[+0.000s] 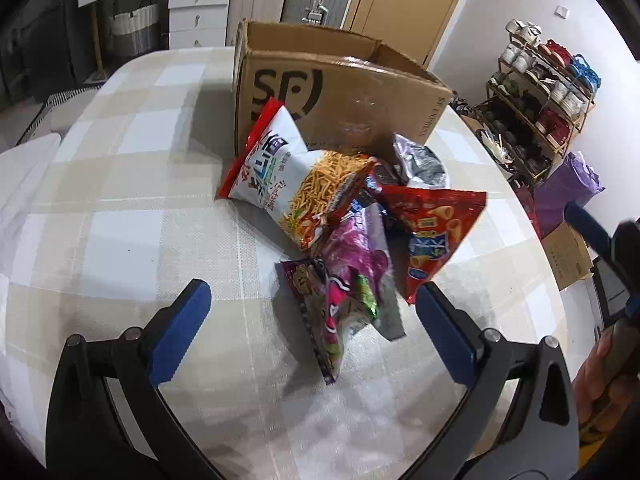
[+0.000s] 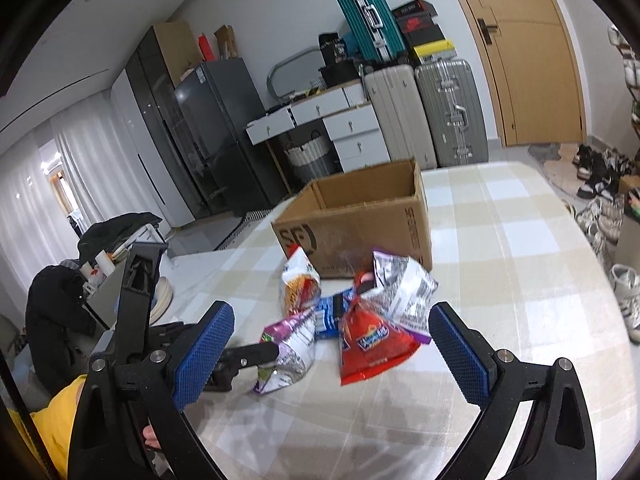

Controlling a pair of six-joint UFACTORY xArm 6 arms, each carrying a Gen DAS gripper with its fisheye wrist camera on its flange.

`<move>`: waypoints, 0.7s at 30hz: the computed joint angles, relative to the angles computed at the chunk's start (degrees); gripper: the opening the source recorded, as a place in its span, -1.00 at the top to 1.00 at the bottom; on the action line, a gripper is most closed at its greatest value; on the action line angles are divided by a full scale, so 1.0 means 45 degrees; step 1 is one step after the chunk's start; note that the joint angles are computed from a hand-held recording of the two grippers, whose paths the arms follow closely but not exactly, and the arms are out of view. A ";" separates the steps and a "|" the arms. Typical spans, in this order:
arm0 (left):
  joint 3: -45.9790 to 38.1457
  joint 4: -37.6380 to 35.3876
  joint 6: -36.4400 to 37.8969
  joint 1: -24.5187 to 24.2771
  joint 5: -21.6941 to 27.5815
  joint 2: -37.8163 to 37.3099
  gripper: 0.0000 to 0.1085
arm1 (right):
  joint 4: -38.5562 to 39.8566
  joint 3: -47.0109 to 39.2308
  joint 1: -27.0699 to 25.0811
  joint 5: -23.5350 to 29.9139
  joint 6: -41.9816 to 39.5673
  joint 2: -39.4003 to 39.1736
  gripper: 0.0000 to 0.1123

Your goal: Organize snacks

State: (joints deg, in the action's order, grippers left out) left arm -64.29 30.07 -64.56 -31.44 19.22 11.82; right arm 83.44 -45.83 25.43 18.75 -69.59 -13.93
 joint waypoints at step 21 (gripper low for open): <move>-0.1585 -0.5029 0.4281 -0.0130 -0.2668 0.2831 0.23 | -0.0671 -0.0472 -0.0176 0.0487 0.0512 0.1642 -0.77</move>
